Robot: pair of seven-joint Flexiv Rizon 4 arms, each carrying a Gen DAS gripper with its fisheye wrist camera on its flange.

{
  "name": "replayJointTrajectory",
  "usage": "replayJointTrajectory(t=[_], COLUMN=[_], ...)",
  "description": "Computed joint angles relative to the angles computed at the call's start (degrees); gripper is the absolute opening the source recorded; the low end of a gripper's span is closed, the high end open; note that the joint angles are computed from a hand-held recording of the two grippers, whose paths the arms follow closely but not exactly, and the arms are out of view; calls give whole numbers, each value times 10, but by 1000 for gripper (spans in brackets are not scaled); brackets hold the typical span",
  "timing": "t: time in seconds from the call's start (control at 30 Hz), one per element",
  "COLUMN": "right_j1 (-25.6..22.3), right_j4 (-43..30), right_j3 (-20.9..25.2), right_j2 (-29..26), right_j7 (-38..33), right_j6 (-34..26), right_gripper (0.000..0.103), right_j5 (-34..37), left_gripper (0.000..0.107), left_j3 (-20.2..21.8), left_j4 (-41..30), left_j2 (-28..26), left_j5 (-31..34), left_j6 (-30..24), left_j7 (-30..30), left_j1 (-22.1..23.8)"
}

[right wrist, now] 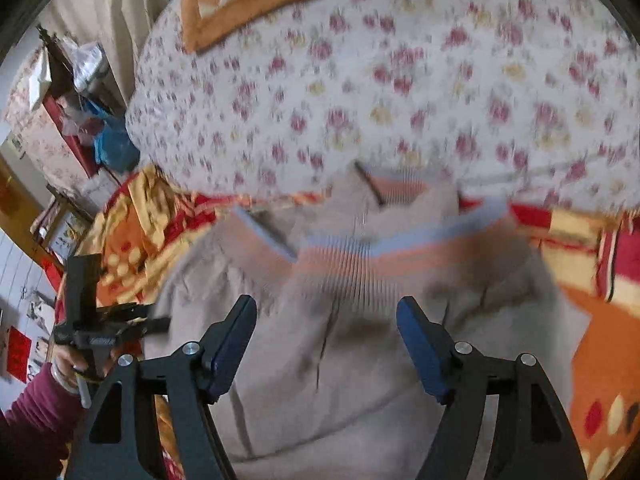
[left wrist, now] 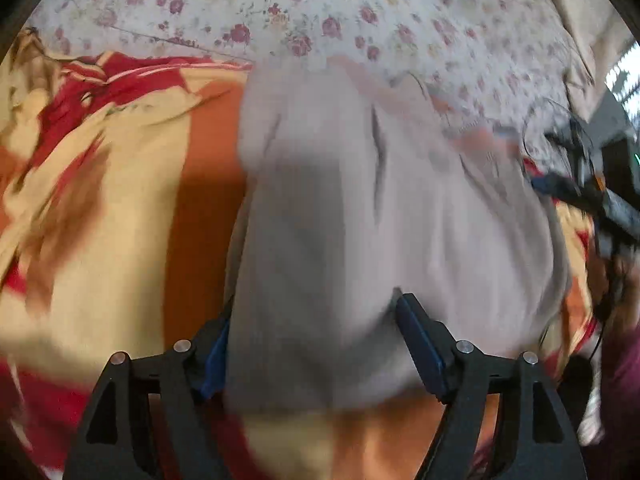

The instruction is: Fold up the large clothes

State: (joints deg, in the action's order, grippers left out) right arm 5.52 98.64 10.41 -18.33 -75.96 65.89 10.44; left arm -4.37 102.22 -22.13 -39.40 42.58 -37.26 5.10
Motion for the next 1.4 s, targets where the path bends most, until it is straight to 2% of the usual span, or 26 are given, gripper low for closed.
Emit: replayJointTrajectory(t=[0.03, 0.07, 0.13, 0.2, 0.3, 0.37, 0.47, 0.53, 0.63, 0.7, 0.77, 0.8, 0.83, 0.87, 0.9, 0.93, 0.97, 1.1, 1.17, 1.2, 1.3, 1.4], right_j1=[2, 6, 7, 8, 5, 5, 14, 16, 4, 0, 3, 3, -3, -10, -11, -5, -8, -3, -6, -11, 8, 15], right_j4=[9, 23, 47, 64, 92, 108, 129, 133, 117, 101, 84, 82, 67, 56, 55, 59, 57, 90, 95, 90, 93, 77], right_j3=[-1, -6, -10, -17, -25, -34, -64, -77, -73, -74, -84, -85, -79, -71, -71, -80, -75, -99, -105, -101, -138, -155], right_j2=[4, 10, 20, 29, 49, 61, 72, 71, 58, 42, 23, 18, 3, -7, -11, -16, -19, -2, 4, 2, -2, -26], right_j7=[3, 12, 24, 37, 53, 78, 142, 173, 173, 172, 183, 188, 176, 156, 150, 152, 143, 186, 205, 206, 262, 301], right_j6=[-3, -4, 0, 0, 17, 34, 51, 46, 32, 19, 0, -5, -17, -25, -23, -16, -10, 80, 108, 108, 118, 100], right_gripper=[74, 74, 74, 74, 74, 74, 76, 77, 77, 79, 79, 79, 78, 76, 56, 13, 6, 5, 5, 5, 5, 5], right_j5=[-3, -12, -18, -29, -40, -52, -122, -167, -176, -184, -205, -211, -203, -192, -195, -213, -208, -221, -225, -220, -265, -294], left_gripper=[73, 73, 72, 72, 75, 82, 83, 83, 81, 72, 40, 36, 24, 8, 5, 3, 2, 1, 1, 1, 1, 0], left_j3=[-18, -17, 19, 18, 13, 9, 8, 8, 14, 20, 29, 32, 30, 32, 34, 26, 18, -1, 3, 4, 24, 46], left_j4=[25, 32, 30, 23, 3, -19, -72, -105, -156, -204, -245, -259, -266, -269, -276, -282, -290, -320, -336, -343, -373, -400], left_j2=[18, 30, 45, 56, 61, 51, 10, -17, -61, -98, -128, -137, -144, -147, -152, -152, -154, -161, -171, -176, -205, -232], left_j5=[2, 23, 33, 18, 11, 13, 59, 97, 174, 221, 261, 276, 284, 296, 303, 294, 282, 244, 243, 244, 264, 293], left_j6=[21, 21, 20, 19, 48, 65, 101, 103, 121, 97, 65, 55, 53, 61, 65, 60, 56, 70, 79, 86, 103, 72], left_j7=[23, 24, 3, 2, 4, -19, -95, -134, -168, -194, -216, -223, -225, -228, -234, -238, -240, -251, -264, -272, -313, -359], left_j1=[17, 22, -3, -3, -12, -21, -48, -60, -89, -104, -118, -122, -122, -125, -126, -119, -111, -89, -91, -93, -107, -120])
